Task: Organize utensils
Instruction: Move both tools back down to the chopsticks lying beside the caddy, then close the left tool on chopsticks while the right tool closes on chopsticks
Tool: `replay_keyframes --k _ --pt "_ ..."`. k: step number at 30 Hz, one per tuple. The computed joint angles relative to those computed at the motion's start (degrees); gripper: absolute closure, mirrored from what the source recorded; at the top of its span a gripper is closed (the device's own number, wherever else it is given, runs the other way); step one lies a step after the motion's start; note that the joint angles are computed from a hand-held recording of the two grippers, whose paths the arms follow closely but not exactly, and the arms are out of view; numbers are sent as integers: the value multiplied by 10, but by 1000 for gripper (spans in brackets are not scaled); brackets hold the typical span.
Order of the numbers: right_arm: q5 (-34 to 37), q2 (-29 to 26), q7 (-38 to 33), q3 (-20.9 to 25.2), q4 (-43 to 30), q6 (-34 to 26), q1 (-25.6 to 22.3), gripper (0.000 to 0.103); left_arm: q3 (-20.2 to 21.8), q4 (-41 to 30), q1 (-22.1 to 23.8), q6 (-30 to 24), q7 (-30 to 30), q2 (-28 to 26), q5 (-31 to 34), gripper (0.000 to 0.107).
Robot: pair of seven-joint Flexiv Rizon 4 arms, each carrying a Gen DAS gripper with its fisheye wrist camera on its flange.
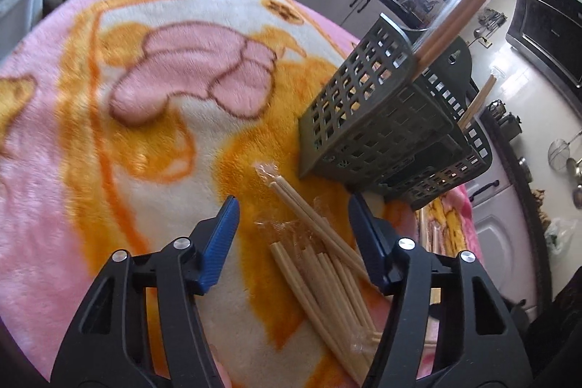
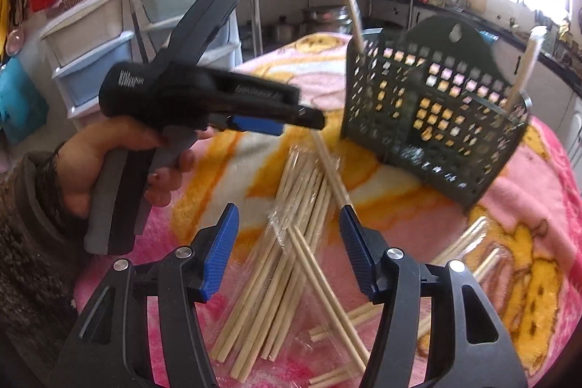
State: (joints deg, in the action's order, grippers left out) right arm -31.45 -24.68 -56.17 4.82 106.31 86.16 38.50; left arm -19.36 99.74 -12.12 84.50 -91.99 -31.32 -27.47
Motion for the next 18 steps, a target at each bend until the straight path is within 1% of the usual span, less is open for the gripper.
replay_keyframes --k 2,5,8,11,14,16,18 --pt "14 -11 -23 27 -14 -17 -17 48 -5 -9 2 -8 1 -8 -3 53" --pt "24 -22 -45 38 -30 -35 -22 48 1 -22 -2 -17 -1 -16 -3 53" --pt "48 -36 -71 61 -52 -55 -34 49 -4 -32 0 -22 2 -25 -7 56" --pt "74 -50 -94 79 -74 -78 -41 56 11 -46 -10 -31 -7 -32 -3 62" --pt "94 -57 -105 84 -84 -89 -40 62 12 -54 -11 -33 -13 -37 -5 64" --pt "106 -59 -112 88 -90 -95 -41 66 19 -59 -16 -34 -20 -40 -2 69" --pt "111 -60 -118 87 -93 -100 -38 71 25 -64 -19 -35 -26 -43 1 76"
